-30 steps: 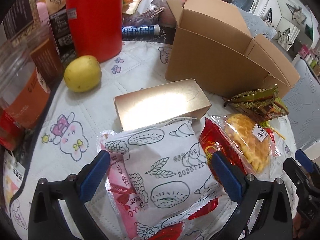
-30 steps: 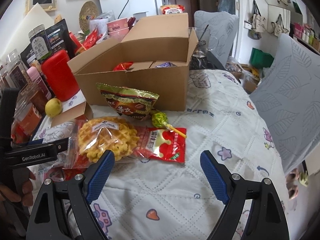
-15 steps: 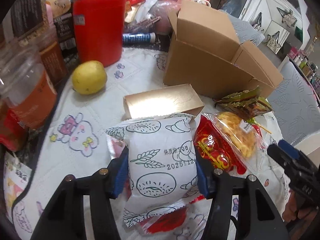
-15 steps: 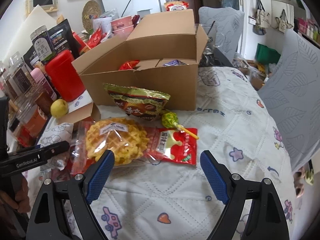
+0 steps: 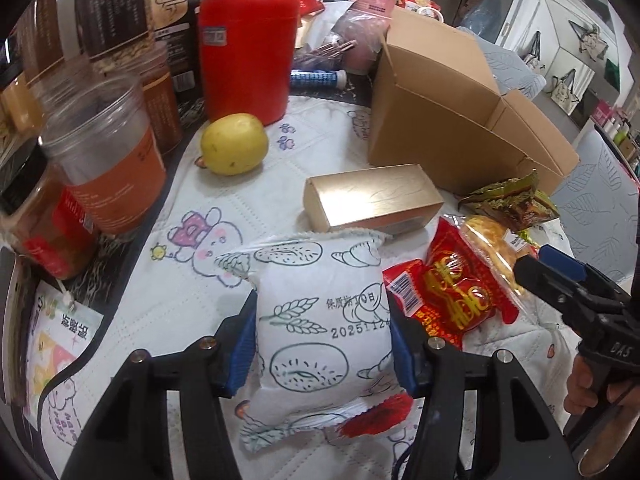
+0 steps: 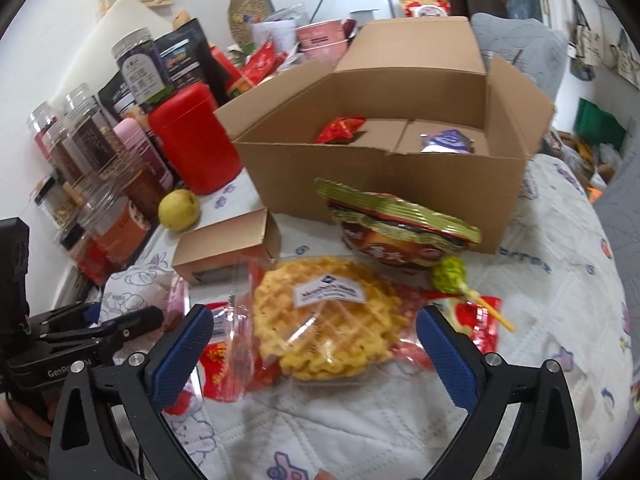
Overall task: Organize snacks
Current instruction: 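Lift the white pastry bag with the left gripper while the right grasps the yellow puffs bag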
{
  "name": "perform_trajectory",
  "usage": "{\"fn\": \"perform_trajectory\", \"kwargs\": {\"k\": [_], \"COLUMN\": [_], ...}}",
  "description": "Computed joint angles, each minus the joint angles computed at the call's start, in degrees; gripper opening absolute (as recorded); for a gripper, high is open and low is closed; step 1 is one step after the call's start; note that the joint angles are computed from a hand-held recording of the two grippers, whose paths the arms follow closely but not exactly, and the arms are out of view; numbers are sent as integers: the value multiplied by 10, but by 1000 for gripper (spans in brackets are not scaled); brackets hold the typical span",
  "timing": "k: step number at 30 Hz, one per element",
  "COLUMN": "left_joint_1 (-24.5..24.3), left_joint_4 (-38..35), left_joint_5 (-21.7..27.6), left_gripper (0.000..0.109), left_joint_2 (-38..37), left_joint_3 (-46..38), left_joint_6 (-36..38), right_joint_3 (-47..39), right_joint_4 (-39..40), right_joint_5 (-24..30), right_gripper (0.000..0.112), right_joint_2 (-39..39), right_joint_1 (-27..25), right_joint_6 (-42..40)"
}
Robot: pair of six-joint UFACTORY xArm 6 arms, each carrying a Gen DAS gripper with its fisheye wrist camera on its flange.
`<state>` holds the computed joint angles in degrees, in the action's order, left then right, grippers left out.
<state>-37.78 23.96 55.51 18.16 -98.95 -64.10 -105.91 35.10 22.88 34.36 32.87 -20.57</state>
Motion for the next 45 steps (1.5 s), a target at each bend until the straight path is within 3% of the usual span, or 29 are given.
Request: {"fn": "perform_trajectory", "kwargs": {"k": [6, 12, 16, 19, 26, 31, 34, 36, 40, 45], "left_joint_1": [2, 5, 7, 10, 14, 13, 9, 8, 3, -5], "left_joint_4": [-3, -11, -22, -37, -35, -16, -5, -6, -7, 7], "left_joint_5": [-7, -6, 7, 22, -2, -17, -17, -24, -43, -53], "left_gripper": [56, 56, 56, 57, 57, 54, 54, 53, 53, 53], "left_joint_2": [-5, 6, 17, 30, 26, 14, 5, -2, -17, -30], "left_joint_3": [12, 5, -7, -21, -3, 16, 25, 33, 49, 53], "left_joint_6": [-1, 10, 16, 25, 20, 4, -1, -3, -5, -10], "right_joint_3": [-57, -91, -118, -104, -43, -45, -10, 28, 94, 158], "right_joint_4": [-97, -107, -157, -210, -322, -354, -376, -379, -309, -234], "right_joint_5": [21, 45, 68, 54, 7, 17, -5, -36, -93, -125], "right_gripper": [103, 103, 103, 103, 103, 103, 90, 76, 66, 59], "right_joint_2": [46, 72, 84, 79, 52, 57, 39, 18, -19, -62], "right_joint_1": [0, -8, -9, -8, -12, -11, -15, -17, -14, -8], "right_joint_6": [68, 63, 112, 165, 288, 310, 330, 341, 286, 241]}}
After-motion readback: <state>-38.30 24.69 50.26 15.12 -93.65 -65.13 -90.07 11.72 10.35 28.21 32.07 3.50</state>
